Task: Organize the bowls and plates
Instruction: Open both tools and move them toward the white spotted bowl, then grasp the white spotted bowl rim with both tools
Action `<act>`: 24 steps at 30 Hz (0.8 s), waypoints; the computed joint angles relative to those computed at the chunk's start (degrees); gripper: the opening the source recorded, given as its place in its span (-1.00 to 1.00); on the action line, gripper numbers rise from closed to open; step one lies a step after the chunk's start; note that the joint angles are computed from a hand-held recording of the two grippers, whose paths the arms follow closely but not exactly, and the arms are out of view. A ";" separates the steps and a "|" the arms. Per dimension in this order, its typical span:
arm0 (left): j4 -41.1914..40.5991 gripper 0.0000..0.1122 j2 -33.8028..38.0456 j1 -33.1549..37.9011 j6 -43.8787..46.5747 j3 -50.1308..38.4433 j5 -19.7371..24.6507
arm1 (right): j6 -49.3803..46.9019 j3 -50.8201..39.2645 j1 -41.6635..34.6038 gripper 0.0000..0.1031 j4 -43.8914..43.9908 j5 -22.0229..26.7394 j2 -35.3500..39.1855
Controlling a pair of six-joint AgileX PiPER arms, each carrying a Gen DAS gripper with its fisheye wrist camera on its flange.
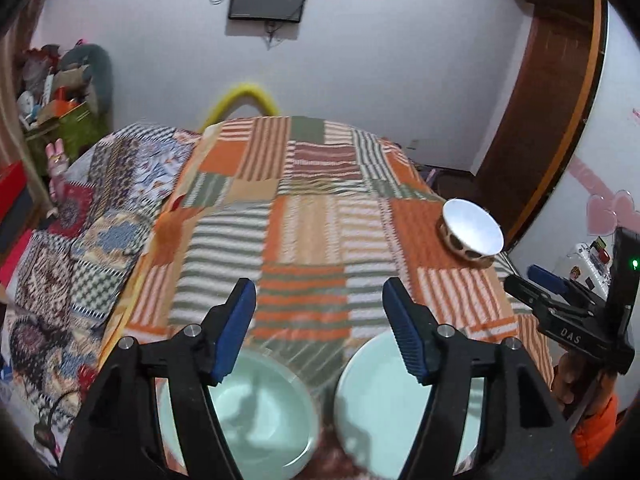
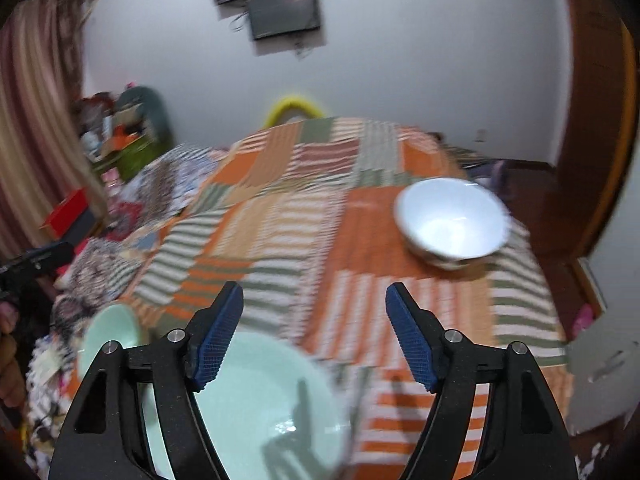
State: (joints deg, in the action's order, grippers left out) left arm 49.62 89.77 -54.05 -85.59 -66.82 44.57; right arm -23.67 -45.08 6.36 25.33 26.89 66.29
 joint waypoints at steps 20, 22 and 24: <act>-20.78 0.17 31.40 7.39 29.94 -35.69 0.90 | -6.45 -14.30 -18.65 -0.29 8.20 -0.64 25.02; -22.87 0.17 32.63 7.75 31.78 -36.79 0.97 | -4.58 -16.38 -18.77 -0.39 6.76 -0.11 27.66; -23.35 0.17 34.23 7.84 32.78 -38.50 1.67 | -6.02 -18.56 -19.44 -0.43 8.91 1.71 30.05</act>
State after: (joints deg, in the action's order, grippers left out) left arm 26.26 124.00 -46.21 -52.81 -105.32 46.24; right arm -29.69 -63.64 -13.08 34.24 28.61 96.34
